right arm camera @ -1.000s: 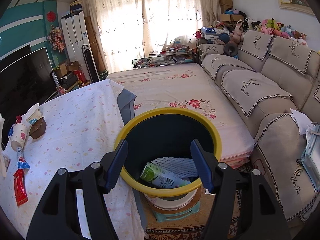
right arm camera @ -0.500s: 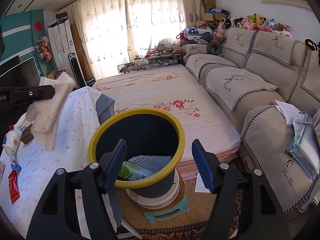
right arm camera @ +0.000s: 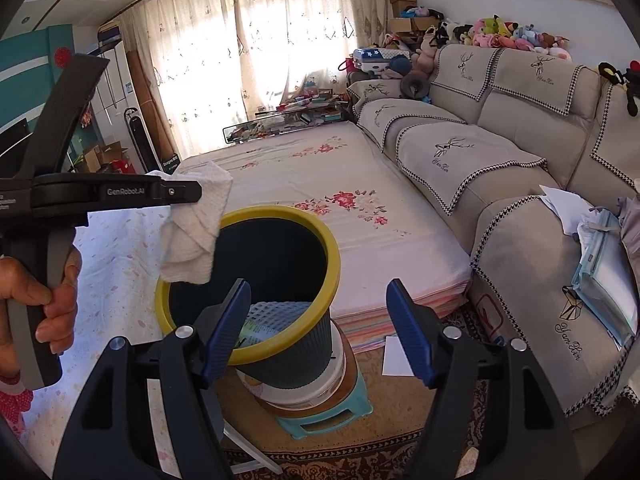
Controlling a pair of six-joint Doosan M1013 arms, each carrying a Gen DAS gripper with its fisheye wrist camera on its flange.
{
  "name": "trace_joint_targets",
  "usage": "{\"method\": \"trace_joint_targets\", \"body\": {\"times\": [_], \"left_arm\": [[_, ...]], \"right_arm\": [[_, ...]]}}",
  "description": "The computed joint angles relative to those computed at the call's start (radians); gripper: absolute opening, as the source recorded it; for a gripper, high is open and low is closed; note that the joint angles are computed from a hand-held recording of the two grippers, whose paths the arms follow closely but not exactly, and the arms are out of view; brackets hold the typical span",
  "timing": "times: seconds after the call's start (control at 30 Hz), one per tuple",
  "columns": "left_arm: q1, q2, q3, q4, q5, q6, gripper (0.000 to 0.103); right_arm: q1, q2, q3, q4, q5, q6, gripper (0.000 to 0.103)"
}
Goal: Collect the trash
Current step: 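Carry the tissue over the yellow bin and open the left gripper, then return the right gripper to the table and grasp the white-and-blue tube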
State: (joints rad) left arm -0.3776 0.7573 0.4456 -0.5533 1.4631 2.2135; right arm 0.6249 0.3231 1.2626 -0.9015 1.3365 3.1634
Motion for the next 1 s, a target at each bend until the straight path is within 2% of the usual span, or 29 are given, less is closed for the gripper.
{"method": "trace_joint_targets", "body": {"times": [0.07, 0.2, 0.27, 0.4, 0.57, 0.67, 0.83, 1.0], "left_arm": [[-0.002, -0.003, 0.013, 0.009, -0.016, -0.006, 0.038], [0.011, 0.005, -0.005, 0.002, -0.005, -0.025, 0.056], [0.018, -0.015, 0.020, 0.002, -0.032, -0.008, 0.067], [0.052, -0.050, 0.051, -0.028, -0.047, 0.003, 0.073], [0.118, -0.091, 0.074, -0.078, -0.050, -0.002, 0.082], [0.165, -0.133, 0.126, -0.098, -0.091, 0.014, 0.090], [0.257, -0.199, 0.211, -0.110, -0.169, 0.038, 0.098], [0.347, -0.246, 0.283, -0.079, -0.259, 0.031, 0.098]], "right_arm": [[0.001, 0.000, 0.001, 0.000, -0.002, 0.003, 0.067], [0.004, 0.005, -0.007, 0.006, -0.006, -0.003, 0.067], [0.003, 0.007, -0.010, 0.010, -0.011, -0.008, 0.067], [0.005, 0.012, -0.013, 0.016, -0.024, -0.013, 0.068], [0.006, 0.025, -0.035, 0.032, -0.041, -0.046, 0.069], [0.006, 0.039, -0.057, 0.044, -0.058, -0.081, 0.069], [0.014, 0.081, -0.124, 0.069, -0.097, -0.172, 0.070], [0.025, 0.148, -0.229, 0.126, -0.159, -0.311, 0.070]]}}
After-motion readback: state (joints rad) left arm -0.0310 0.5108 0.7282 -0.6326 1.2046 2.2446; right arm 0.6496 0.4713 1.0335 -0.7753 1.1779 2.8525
